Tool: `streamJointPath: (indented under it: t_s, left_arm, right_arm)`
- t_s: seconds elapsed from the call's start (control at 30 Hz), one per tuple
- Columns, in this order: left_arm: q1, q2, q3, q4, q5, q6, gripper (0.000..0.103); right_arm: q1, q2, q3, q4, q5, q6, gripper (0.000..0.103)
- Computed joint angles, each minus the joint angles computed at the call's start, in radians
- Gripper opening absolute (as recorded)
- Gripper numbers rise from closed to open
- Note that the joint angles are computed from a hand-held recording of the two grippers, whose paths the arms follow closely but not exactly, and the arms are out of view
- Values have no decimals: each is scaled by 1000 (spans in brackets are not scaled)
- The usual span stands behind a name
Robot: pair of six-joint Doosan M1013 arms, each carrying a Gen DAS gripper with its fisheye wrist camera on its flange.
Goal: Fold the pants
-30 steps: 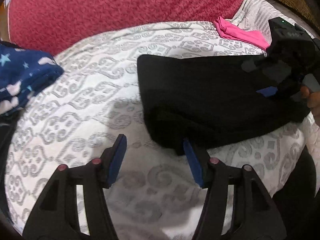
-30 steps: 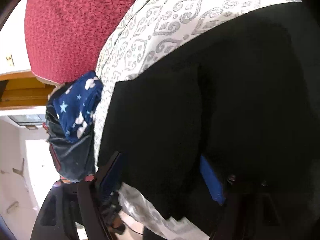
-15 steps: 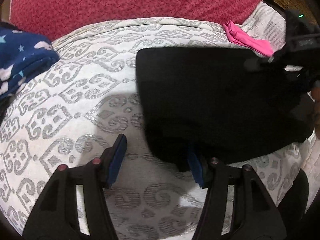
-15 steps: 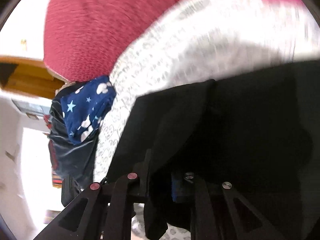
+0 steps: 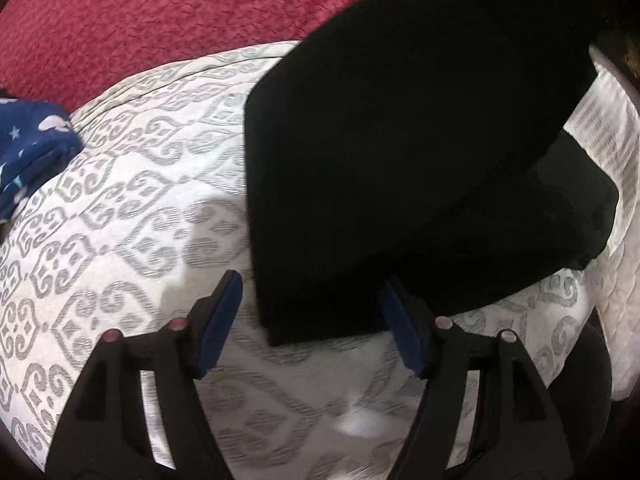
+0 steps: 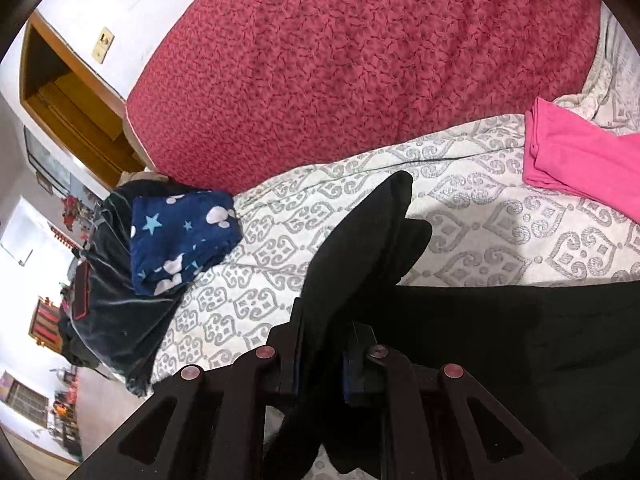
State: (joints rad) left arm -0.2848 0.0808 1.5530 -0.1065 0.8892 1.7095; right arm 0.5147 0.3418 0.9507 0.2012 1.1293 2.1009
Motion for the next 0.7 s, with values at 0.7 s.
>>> streamJointPath:
  t_s: [0.7]
  left_arm:
    - [-31,-32,42,135,-45,-28,47]
  right_arm:
    - [-67,-117,212,15,-12,125,13]
